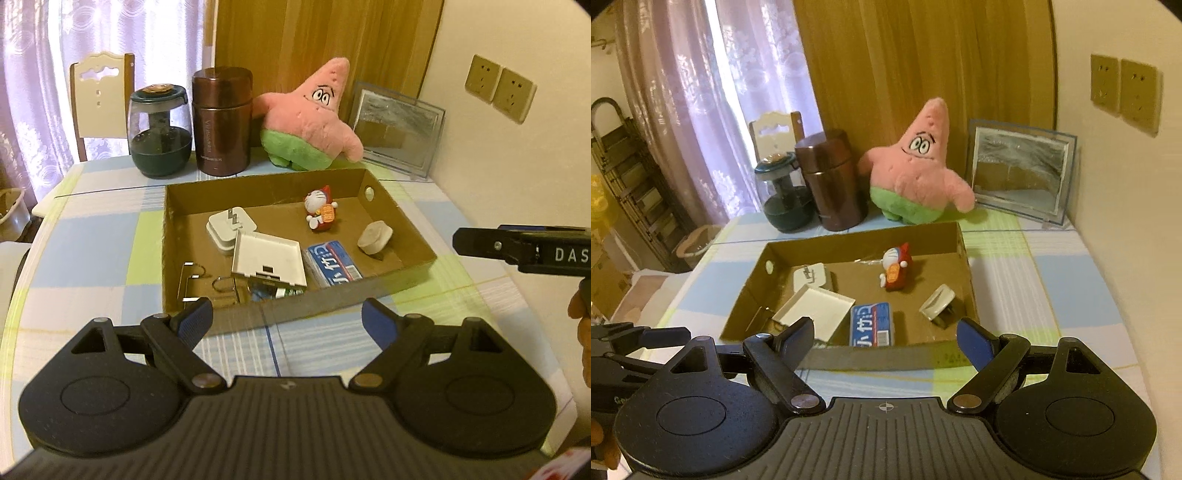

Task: Organize rigid objects
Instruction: 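Withdraw both tools from the box toward the remote and gold clip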

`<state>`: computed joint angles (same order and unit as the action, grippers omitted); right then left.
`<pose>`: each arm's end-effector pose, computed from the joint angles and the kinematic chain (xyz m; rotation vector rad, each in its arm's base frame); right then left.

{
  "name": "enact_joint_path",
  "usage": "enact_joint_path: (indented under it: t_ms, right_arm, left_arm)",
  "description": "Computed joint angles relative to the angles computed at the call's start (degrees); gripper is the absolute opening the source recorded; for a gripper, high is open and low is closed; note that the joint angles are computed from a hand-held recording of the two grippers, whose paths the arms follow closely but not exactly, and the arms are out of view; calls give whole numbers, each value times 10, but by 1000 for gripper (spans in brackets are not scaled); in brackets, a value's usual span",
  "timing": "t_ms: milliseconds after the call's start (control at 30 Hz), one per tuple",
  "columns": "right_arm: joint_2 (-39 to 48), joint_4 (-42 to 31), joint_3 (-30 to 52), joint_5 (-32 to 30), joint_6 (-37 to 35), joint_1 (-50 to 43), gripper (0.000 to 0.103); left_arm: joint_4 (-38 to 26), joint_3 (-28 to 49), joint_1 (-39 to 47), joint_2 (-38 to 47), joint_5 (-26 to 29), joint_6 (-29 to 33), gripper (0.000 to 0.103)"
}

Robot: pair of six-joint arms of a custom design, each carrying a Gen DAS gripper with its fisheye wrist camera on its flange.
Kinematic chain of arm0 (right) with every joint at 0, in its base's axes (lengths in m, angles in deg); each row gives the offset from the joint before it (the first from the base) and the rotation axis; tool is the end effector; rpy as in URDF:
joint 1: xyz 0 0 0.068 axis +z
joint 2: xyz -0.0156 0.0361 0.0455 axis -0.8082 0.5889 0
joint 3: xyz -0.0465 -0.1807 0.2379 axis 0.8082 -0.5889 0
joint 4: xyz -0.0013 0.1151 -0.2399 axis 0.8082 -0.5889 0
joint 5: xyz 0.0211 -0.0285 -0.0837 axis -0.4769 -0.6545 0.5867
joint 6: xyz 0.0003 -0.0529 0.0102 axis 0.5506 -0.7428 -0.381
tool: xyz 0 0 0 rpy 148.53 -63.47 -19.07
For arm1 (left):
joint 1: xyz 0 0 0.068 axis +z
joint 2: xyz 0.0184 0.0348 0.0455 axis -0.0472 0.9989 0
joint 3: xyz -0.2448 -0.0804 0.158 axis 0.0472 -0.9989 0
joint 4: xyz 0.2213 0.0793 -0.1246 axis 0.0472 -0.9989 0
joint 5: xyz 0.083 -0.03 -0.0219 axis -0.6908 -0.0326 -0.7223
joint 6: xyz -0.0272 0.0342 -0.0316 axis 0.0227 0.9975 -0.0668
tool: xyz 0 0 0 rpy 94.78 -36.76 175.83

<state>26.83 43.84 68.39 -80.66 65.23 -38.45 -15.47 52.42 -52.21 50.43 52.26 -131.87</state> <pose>0.2694 0.0864 0.2158 -0.4780 2.2345 0.5135 0.1892 -0.1922 0.2013 -0.1820 2.3569 -0.0777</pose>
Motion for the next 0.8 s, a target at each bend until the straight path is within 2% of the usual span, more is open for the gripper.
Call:
enact_joint_path:
  t_ms: [100, 467, 667, 800]
  right_arm:
    - [-53, -8, -34, 2, -6, -2, 82]
    - [-234, -61, -138, -6, 16, -12, 82]
    - [-320, -95, -195, 3, 20, -14, 82]
    - [-371, -108, -234, 15, 20, -10, 82]
  left_arm:
    - [-36, -7, -40, -21, -26, -40, 85]
    - [-188, -20, -202, -48, -123, -256, 85]
    - [-247, -17, -269, -34, -143, -350, 85]
    - [-260, -17, -298, -18, -145, -383, 85]
